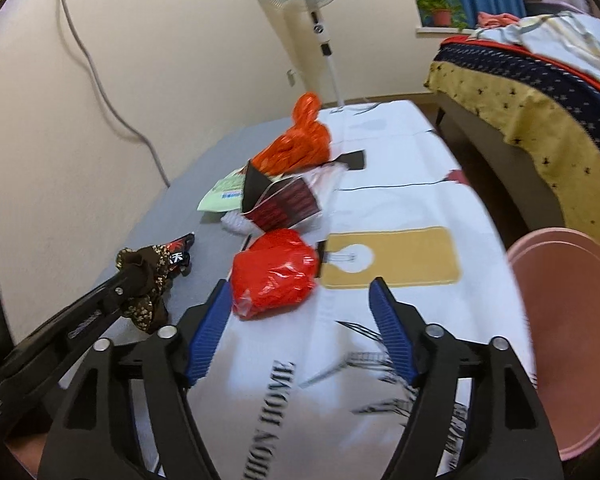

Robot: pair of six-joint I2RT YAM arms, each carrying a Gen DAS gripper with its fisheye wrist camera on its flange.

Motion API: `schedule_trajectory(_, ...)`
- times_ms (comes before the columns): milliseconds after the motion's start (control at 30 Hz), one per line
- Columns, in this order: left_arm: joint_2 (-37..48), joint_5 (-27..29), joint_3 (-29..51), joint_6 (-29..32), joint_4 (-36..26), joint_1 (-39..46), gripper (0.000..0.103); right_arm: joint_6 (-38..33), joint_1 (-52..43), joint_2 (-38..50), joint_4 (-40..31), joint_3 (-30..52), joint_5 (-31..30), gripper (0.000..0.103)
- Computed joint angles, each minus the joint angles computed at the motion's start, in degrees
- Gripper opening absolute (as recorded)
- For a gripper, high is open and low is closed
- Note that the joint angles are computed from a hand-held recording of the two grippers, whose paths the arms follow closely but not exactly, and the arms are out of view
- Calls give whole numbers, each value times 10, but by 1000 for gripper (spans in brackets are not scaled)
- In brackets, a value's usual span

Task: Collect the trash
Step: 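Grasp the red plastic bag with the right gripper while the left gripper holds the cloth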

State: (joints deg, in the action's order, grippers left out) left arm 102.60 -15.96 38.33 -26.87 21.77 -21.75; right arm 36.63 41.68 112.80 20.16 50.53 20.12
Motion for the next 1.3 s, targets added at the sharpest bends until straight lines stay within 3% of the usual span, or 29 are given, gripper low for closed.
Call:
schedule_trajectory(133,-7,-2,-4,-2,-2,11,17,-17,-1,45,-41,67,-6,82)
schedule_trajectory(467,1,6,2,-11,-3,35,17,-43,-15,117,-142,188,-48,83)
schedule_trajectory(633,2,7,1,-13,-2,40,17,-37,-22,131,-173,208,-70,68)
schedule_trajectory(900,-2,10,-2,-4,6,36,17,-44,-20,95,-131,155,-54,64)
schedule_trajectory(1300,-56,8,-24,17,5,-6,17,-35,-8,-63,-88,-2,10,64)
